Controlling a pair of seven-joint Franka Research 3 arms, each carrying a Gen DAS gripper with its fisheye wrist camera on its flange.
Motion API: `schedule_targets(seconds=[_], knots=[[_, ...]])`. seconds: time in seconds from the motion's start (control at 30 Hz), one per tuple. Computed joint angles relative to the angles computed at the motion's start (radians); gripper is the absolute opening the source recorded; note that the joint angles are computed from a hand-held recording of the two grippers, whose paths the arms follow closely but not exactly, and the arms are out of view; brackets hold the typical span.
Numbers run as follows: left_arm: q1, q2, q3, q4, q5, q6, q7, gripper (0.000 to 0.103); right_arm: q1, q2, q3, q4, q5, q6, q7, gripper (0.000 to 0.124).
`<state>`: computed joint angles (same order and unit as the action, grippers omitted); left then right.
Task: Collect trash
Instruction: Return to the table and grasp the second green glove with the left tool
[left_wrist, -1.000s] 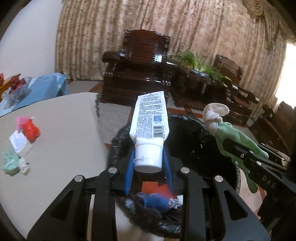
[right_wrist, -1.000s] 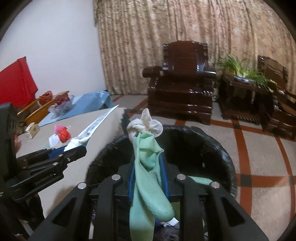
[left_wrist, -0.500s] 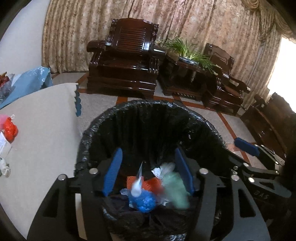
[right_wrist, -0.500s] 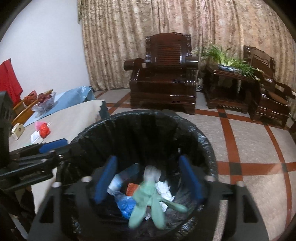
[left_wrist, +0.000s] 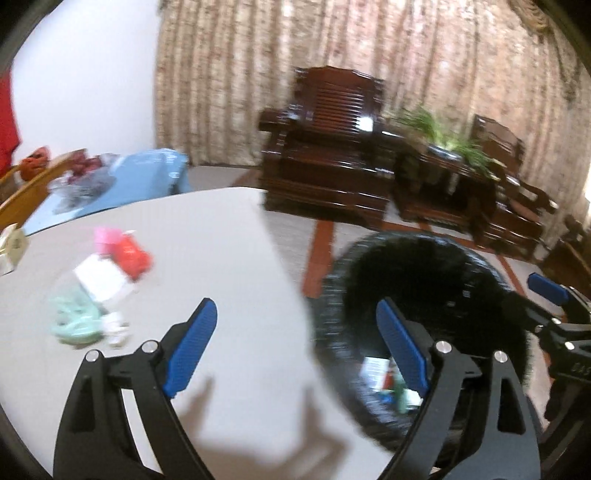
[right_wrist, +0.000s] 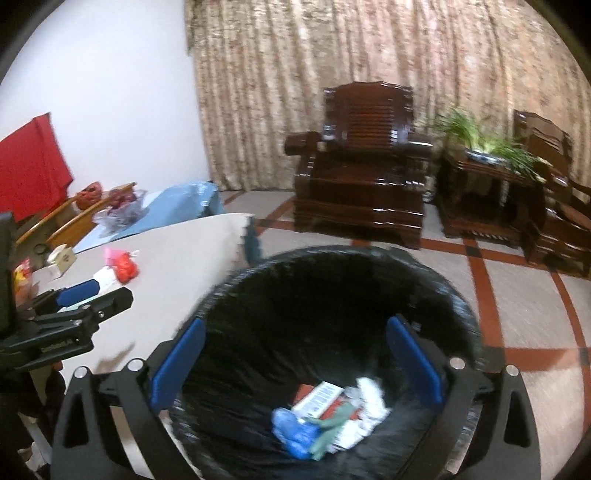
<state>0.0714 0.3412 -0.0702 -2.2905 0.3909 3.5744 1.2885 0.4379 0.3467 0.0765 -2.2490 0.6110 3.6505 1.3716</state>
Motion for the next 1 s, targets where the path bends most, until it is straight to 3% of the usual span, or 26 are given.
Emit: schedule_targets(seconds=[0.2, 0.53, 0.67, 0.73, 1.0], knots=[[-0.048, -0.015, 0.121, -0.024, -0.186, 0.006, 0.112, 0.086, 0.006, 0.079, 0.035, 0.129, -0.108, -0.045, 0.009, 0.097], [-0.016, 0.018, 0.179, 0.018, -0.33, -0.053, 0.174, 0.086, 0.04, 0.242, 0.054, 0.395, -0.23, -0.146, 0.011, 0.097], [-0.008, 0.059, 0.186, 0.066, -0.341, -0.099, 0.154, 0.086, 0.066, 0.315, 0.033, 0.514, -0.242, -0.192, 0.003, 0.097], [-0.008, 0.081, 0.19, 0.092, -0.337, -0.12, 0.142, 0.086, 0.1, 0.362, -0.008, 0.594, -0.225, -0.245, 0.001, 0.097], [-0.069, 0.176, 0.251, 0.211, -0.331, -0.205, 0.087, 0.086, 0.139, 0.467, -0.074, 0.767, -0.226, -0.353, 0.054, 0.097]])
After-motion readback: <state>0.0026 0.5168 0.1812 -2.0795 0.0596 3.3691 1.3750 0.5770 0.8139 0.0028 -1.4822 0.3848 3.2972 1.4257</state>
